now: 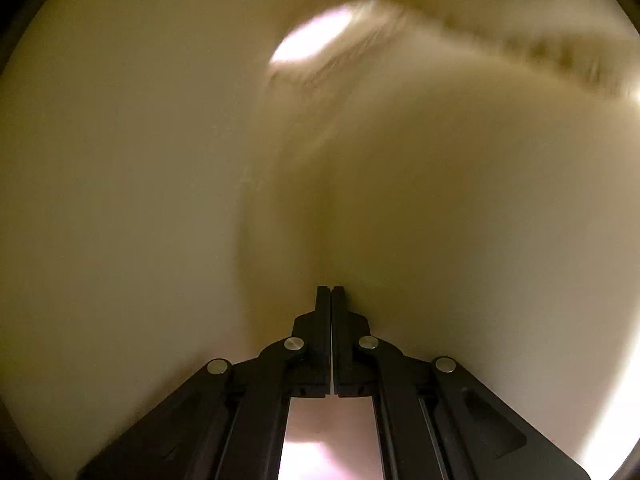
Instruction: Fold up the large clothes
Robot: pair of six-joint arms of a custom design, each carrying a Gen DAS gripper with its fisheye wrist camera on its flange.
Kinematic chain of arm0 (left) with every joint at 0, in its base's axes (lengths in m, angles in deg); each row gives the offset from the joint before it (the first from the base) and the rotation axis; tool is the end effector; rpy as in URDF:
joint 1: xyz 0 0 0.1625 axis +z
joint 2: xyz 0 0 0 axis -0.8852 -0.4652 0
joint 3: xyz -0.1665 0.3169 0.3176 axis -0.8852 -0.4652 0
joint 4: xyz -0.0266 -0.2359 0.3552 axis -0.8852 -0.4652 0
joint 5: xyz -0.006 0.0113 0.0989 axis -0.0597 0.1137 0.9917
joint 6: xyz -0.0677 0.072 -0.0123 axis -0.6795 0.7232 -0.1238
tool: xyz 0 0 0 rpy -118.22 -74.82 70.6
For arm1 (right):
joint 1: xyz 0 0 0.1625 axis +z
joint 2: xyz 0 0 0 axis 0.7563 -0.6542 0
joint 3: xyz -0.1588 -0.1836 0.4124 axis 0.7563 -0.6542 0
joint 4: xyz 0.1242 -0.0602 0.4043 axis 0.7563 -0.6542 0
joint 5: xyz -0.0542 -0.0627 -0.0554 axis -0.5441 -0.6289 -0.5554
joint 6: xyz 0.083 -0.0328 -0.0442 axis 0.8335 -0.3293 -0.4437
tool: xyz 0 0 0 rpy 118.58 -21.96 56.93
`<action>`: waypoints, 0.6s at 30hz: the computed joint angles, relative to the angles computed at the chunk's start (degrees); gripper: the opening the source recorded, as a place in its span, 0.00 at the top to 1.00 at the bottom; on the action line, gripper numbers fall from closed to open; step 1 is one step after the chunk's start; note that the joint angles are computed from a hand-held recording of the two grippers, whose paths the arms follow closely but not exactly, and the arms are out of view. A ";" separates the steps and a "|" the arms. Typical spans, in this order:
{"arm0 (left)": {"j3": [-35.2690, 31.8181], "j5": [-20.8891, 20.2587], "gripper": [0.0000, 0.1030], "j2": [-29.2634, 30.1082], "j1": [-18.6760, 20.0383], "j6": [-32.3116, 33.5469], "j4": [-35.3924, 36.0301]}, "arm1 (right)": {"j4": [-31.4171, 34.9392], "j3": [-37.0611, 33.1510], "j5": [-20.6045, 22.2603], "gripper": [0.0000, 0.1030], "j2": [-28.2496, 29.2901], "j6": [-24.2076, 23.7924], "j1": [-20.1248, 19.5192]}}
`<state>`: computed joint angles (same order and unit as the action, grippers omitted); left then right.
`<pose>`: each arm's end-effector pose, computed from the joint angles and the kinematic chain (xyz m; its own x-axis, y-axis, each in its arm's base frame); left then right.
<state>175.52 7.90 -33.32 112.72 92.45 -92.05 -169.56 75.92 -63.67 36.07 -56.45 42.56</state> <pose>-0.2686 -0.5964 0.4407 -0.6892 0.5657 -0.4528 0.7245 0.5298 -0.4409 0.1515 -0.9545 0.1843 -0.9452 0.3229 -0.0491 0.3137 0.8555 -0.4120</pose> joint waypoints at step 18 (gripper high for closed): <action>13.30 9.25 0.51 4.81 -8.86 -0.72 5.40 | -8.09 26.58 -8.96 0.99 -25.46 2.43 -1.87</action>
